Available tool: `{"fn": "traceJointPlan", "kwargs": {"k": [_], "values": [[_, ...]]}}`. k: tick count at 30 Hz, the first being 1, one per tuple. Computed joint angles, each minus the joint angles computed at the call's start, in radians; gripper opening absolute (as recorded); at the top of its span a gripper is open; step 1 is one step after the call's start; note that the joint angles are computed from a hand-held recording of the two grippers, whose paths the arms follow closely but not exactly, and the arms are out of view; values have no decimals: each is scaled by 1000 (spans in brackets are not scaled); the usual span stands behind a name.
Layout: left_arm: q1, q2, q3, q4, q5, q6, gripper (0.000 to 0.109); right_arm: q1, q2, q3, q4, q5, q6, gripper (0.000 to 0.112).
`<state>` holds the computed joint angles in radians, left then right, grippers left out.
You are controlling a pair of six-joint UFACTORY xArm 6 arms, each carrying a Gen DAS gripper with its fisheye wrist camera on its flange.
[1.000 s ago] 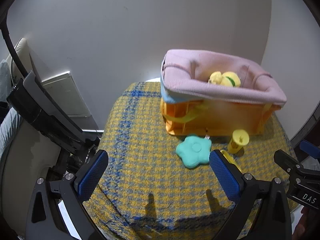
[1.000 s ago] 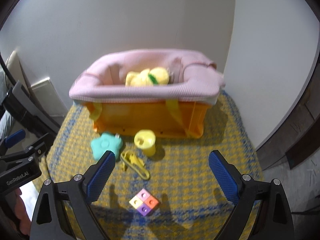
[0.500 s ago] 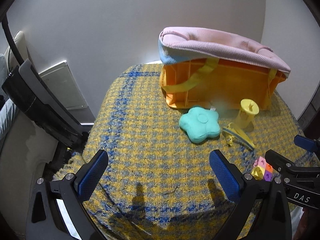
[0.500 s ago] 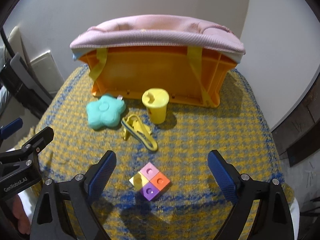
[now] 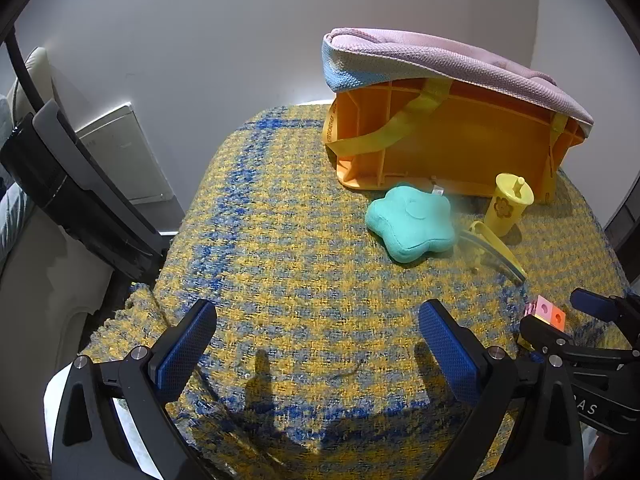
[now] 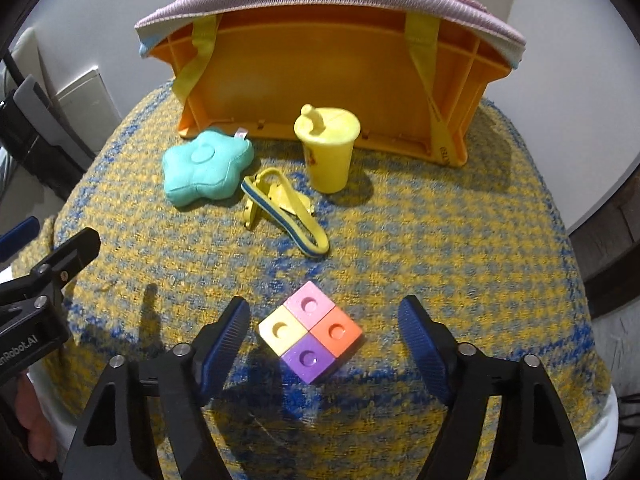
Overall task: Organize objects
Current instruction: 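Move the right tool to the pastel block cube and grasp it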
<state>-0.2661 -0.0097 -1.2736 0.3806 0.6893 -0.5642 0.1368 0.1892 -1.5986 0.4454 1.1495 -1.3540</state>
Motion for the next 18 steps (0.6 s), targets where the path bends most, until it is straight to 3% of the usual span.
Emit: {"fn": "traceJointPlan", "kwargs": {"k": [5, 11, 18], "values": [[-5, 12, -9, -2, 7, 10, 103, 0, 20, -12, -28, 22, 19, 56], [-4, 19, -19, -20, 13, 18, 103, -9, 20, -13, -15, 18, 12, 56], [-24, 64, -91, -89, 10, 54, 103, -41, 89, -141, 11, 47, 48, 56]]}}
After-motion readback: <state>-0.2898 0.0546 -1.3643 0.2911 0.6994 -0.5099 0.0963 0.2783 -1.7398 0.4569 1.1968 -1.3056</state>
